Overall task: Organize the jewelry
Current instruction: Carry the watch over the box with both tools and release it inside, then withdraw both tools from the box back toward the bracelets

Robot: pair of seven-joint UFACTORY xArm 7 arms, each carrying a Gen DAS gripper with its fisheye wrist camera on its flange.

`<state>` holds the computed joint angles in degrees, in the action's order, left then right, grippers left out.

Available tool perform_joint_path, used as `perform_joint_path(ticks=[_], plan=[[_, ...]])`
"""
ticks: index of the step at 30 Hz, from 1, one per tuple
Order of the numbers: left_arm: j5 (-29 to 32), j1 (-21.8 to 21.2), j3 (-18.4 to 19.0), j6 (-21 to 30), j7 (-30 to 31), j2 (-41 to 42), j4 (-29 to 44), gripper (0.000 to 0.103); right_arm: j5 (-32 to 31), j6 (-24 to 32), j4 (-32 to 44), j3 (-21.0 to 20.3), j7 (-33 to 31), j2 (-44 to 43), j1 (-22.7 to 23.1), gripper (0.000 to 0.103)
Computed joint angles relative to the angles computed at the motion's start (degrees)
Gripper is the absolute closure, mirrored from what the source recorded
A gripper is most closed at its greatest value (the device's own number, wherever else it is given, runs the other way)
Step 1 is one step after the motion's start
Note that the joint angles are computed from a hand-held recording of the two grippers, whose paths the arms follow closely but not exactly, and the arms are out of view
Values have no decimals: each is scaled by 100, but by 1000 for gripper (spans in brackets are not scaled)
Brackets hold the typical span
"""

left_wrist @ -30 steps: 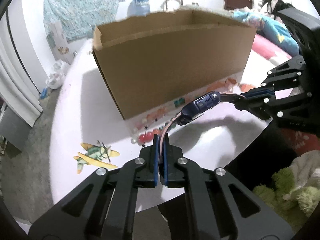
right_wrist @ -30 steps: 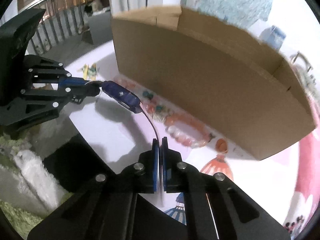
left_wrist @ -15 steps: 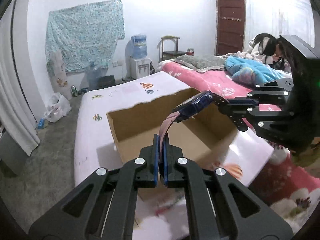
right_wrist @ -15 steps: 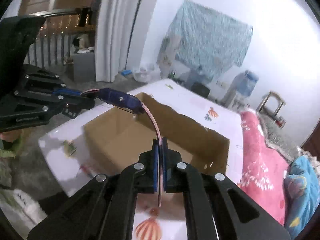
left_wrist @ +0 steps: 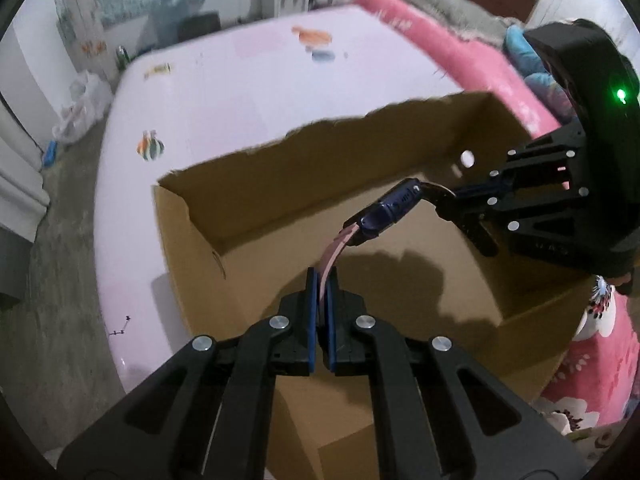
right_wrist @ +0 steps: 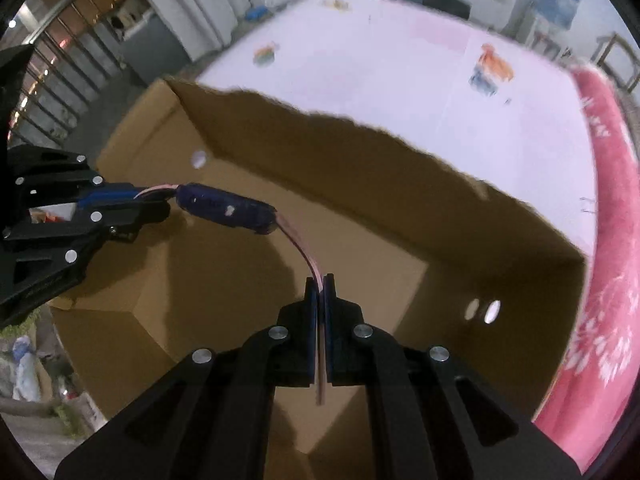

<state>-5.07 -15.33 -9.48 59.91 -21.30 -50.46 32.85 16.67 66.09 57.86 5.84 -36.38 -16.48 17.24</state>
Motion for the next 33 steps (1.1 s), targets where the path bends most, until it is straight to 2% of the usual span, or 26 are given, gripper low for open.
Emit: perform_joint_path(ticks=[3, 6, 9, 13, 15, 17, 21, 23, 26, 28, 33], plan=[[28, 10, 5, 59, 68, 323, 118, 95, -315, 110, 208, 110, 228, 345, -33, 97], [163, 59, -56, 113, 48, 323, 166, 87, -434, 105, 357, 140, 415, 549, -52, 94], [285, 128, -96, 69, -4, 199, 168, 75, -426, -30, 244, 96, 456, 435, -88, 88], [425, 184, -148, 137, -101, -21, 186, 69, -447, -240, -16, 52, 448, 90, -129, 74], [416, 174, -154, 174, -161, -223, 169, 66, -552, -563, -233, 40, 390, -216, -142, 67], [438, 148, -219, 261, -232, -578, 134, 58, -506, -794, -458, -41, 279, -528, -131, 58], [509, 91, -405, 498, -402, -1577, -5, 42, -267, -1181, -990, -220, 104, -1488, -51, 45], [464, 25, -507, 750, -550, -2266, -79, 32, -110, -1460, -1339, -357, -27, -2093, 31, 30], [354, -53, -687, 1206, -755, -3182, -146, 21, 148, -1530, -1742, -565, -20, -3056, 139, 15], [262, -83, -884, 1582, -895, -3670, -168, 18, 247, -1520, -2094, -660, 61, -3761, 171, 7], [-187, -169, -1487, 2698, -1430, -4695, -241, 15, 188, -1407, -2827, -685, 295, -5168, 165, 7]])
